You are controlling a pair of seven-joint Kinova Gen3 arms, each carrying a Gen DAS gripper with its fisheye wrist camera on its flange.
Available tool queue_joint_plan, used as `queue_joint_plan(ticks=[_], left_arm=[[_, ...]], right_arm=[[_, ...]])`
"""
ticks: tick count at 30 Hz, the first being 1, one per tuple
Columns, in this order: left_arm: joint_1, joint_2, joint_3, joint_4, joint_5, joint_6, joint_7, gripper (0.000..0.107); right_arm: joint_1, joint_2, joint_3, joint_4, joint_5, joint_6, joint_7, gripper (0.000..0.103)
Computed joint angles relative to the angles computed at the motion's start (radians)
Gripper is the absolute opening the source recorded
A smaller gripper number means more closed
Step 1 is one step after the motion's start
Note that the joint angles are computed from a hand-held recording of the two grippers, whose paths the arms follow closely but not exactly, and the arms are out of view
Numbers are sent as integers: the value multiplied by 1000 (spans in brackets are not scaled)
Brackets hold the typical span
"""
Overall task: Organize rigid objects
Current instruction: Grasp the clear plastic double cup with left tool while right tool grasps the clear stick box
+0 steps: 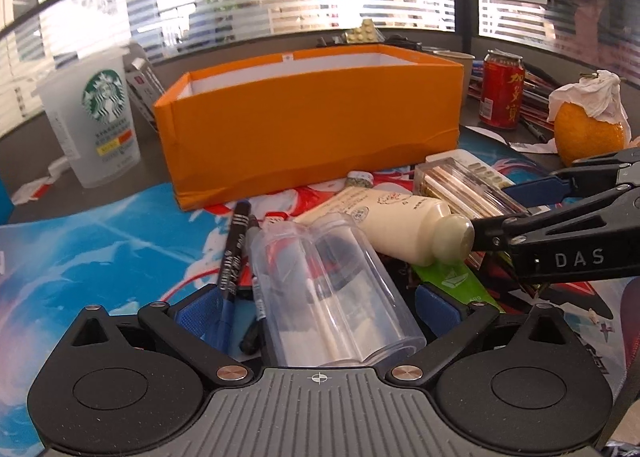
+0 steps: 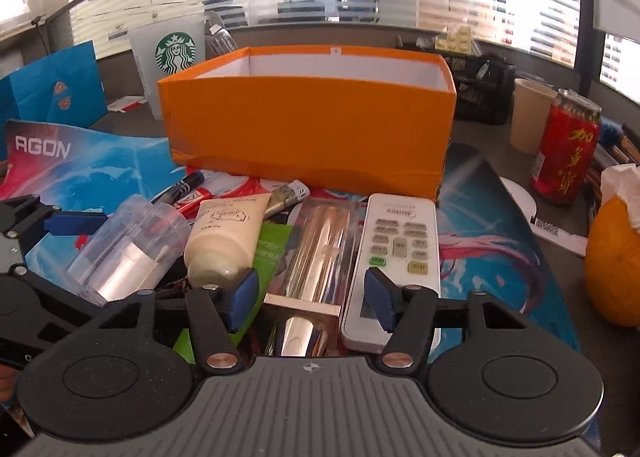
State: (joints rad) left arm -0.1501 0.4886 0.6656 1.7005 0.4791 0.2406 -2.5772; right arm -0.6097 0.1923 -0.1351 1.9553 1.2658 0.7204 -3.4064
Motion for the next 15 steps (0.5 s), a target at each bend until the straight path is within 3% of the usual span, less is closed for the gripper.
queue_joint_plan(ticks=[4,6,8,11,15], left_arm=[[-18,15,28,-4,0,-2,-15,93],[0,19,3,-22,-4,29,-4,81],[0,23,2,-25,9,33,-13,77],[-4,23,5,-25,28,31,-28,62],[15,27,-20,-45,40,56,-24,62]], right_arm=[[-6,10,0,-8,1,19,12,48],[-6,15,1,-12,5,19,30,45],[-12,26,1,-28,-6,38,68,42],[-24,44,3,-47,-16,63,115,42],[-30,61,14,-79,-58,79,199,43]])
